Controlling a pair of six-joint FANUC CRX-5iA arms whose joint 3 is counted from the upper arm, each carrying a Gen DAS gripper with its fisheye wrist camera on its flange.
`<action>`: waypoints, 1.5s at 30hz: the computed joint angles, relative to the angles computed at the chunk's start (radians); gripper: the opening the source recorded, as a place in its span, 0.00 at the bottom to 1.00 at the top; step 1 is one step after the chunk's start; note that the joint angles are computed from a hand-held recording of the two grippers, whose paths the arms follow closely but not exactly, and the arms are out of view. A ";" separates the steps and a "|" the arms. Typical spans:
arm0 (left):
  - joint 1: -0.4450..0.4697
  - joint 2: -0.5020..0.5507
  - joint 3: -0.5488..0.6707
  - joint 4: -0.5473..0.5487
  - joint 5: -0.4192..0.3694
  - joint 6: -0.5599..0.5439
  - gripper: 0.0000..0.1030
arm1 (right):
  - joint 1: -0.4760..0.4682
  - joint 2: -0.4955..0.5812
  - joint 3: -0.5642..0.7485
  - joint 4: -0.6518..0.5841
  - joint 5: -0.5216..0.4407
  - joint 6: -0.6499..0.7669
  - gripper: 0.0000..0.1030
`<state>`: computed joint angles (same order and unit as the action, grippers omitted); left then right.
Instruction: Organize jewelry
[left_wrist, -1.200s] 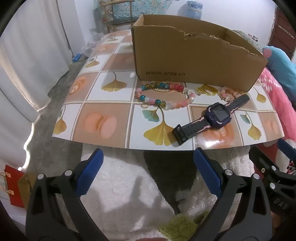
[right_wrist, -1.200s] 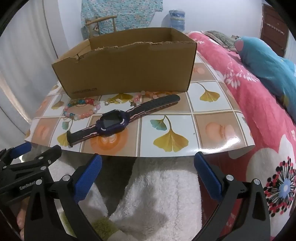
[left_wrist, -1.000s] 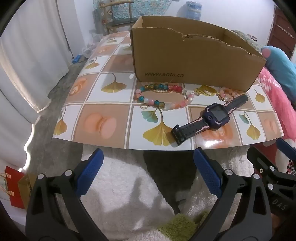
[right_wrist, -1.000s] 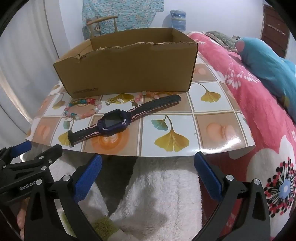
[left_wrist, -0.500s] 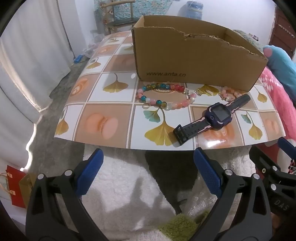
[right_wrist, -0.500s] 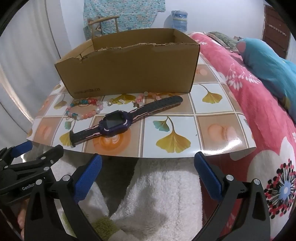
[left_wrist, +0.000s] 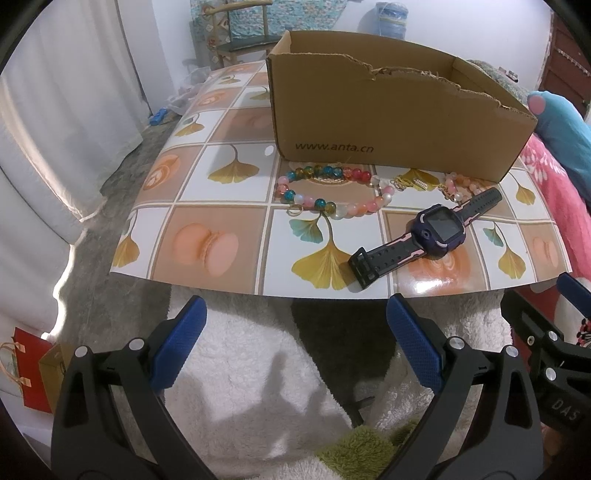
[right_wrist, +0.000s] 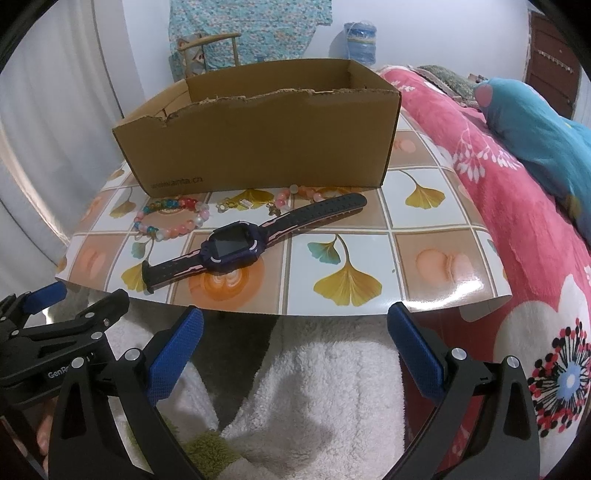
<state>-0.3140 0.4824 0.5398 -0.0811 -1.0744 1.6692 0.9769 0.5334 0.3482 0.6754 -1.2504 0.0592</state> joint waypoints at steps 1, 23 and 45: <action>0.000 0.000 0.000 -0.001 0.000 -0.001 0.92 | 0.000 0.001 0.001 0.000 0.000 0.000 0.94; 0.003 -0.004 -0.007 0.002 0.001 -0.003 0.92 | 0.002 0.005 0.010 -0.003 -0.002 0.008 0.94; 0.005 -0.006 -0.008 -0.008 -0.004 0.003 0.92 | 0.001 0.007 0.013 -0.006 0.003 0.015 0.94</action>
<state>-0.3095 0.4765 0.5316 -0.0893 -1.0786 1.6717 0.9778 0.5403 0.3610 0.6695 -1.2477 0.0745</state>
